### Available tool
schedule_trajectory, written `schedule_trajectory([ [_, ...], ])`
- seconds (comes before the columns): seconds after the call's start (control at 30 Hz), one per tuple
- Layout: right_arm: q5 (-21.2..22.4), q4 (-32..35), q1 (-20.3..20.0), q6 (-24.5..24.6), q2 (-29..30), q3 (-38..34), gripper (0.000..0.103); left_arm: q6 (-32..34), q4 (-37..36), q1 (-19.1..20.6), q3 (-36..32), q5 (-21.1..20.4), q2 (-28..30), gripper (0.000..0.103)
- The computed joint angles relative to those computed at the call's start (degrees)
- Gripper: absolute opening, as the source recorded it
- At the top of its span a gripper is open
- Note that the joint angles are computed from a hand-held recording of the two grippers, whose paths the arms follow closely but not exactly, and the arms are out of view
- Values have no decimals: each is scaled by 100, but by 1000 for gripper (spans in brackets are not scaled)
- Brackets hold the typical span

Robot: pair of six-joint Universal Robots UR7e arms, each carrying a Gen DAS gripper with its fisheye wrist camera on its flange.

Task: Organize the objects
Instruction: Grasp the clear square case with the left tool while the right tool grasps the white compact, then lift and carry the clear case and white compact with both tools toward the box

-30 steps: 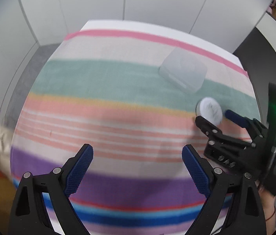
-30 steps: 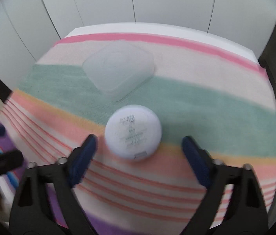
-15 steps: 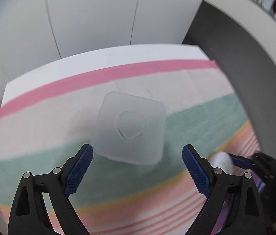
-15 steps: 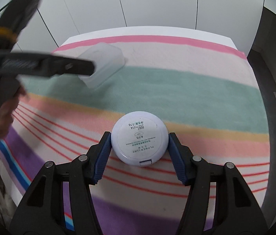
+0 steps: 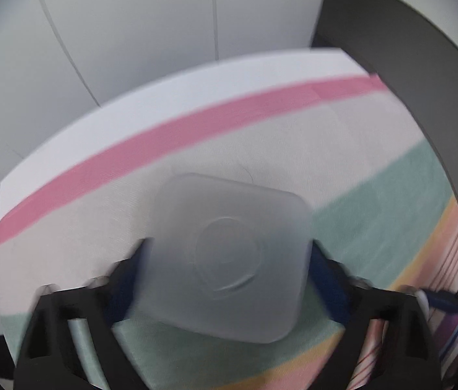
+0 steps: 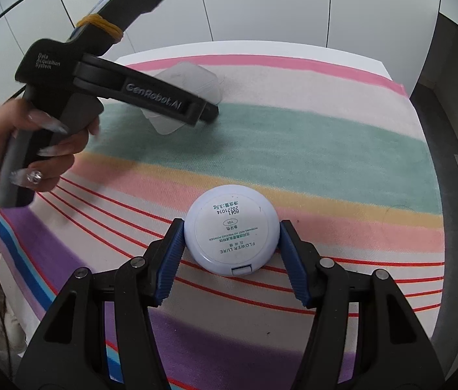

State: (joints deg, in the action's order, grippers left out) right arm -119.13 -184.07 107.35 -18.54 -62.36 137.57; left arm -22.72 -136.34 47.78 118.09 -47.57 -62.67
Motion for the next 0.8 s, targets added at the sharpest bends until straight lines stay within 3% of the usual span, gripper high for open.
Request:
schedule_trajectory([
  [0.07,-14,18,22,46,16,-13,60,-134,-70,-18,78,-64,-64,86],
  [0.17,-146,329,43,57,-180,-3,60,-413,101,-212,275,254,-122,86],
  [0.27,-298,538,85,247,-282,3,60,-1058,612,-322,456,347,-399,85],
  [0.37,-483,884,153,645,-405,-18,60,-1637,1063,-432,537,144,-597,85],
  [0.43,-556,1058,205,858,-486,-27,60,-1597,940,-488,679,-130,-761,85],
  [0.7,-993,1947,817,1673,-922,-395,60,-2523,2063,-1022,636,-207,-1457,86],
  [0.8,-1161,2415,1141,1922,-1093,-653,60,-2968,2775,-1287,372,-57,-1679,86],
])
